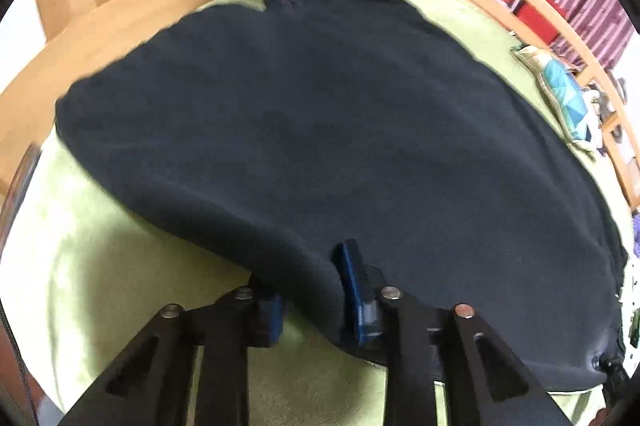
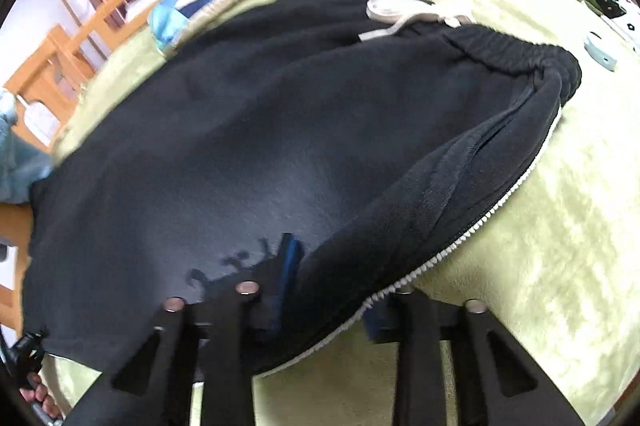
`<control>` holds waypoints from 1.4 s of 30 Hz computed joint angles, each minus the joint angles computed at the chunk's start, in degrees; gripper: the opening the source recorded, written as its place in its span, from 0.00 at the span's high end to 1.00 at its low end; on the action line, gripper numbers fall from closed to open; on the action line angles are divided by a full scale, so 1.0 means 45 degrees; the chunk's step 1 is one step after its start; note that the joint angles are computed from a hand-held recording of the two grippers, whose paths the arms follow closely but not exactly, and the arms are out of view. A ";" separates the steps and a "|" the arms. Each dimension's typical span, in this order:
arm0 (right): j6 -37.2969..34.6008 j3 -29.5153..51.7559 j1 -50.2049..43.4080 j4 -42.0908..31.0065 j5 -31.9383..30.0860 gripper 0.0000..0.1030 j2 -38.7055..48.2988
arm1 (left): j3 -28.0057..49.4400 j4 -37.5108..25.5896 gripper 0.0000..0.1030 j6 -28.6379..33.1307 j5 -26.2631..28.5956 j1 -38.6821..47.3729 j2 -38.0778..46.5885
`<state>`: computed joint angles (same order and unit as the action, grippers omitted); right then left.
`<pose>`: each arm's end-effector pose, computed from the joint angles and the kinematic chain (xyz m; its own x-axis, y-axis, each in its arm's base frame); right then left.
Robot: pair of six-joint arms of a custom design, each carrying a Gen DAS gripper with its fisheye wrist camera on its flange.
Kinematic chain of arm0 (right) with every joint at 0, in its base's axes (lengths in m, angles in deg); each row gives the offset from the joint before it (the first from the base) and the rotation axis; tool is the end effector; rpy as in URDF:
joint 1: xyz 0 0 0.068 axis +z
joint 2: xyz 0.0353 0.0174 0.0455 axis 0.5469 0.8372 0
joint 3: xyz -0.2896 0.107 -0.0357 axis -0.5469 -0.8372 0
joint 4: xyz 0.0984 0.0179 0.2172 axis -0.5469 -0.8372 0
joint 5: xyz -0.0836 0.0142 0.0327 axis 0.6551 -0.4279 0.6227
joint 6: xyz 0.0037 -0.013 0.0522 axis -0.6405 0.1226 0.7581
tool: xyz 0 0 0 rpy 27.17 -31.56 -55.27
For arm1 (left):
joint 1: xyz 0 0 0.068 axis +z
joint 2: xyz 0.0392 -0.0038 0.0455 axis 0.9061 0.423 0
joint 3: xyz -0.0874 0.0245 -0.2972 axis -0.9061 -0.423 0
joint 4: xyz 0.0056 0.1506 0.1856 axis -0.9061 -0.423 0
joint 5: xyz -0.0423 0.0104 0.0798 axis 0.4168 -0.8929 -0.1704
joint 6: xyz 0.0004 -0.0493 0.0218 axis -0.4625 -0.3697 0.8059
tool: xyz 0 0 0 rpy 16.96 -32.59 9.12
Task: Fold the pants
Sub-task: 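Reach both grippers to the black sweatpants' side seam and close on it, then lift the seam edge with both grippers and fold it over the other leg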
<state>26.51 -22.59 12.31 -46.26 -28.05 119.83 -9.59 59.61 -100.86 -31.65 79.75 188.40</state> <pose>0.2532 -0.0874 0.0817 -0.7749 0.4249 -0.4679 0.3349 0.9039 0.2661 0.2423 0.0616 0.0879 -0.7070 -0.5168 -0.4828 -0.4748 0.8528 -0.2175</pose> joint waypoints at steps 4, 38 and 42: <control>-0.0502 -0.0091 0.0008 0.0099 -0.0432 0.80 -0.1237 | 0.0483 -0.0720 0.82 0.0513 -0.0052 -0.0309 -0.1569; 0.4319 1.2009 0.2092 -0.1911 0.0623 0.89 0.4516 | 1.2078 -0.2753 0.86 -0.1415 -0.1916 -0.2816 0.3646; 0.4211 1.2938 0.2019 -0.2200 0.0385 0.89 0.5593 | 1.2610 -0.2623 0.86 -0.1150 -0.2264 -0.2950 0.4799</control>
<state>45.46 35.63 21.40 -56.15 -26.31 144.99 47.16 47.80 -106.03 -41.84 66.48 210.00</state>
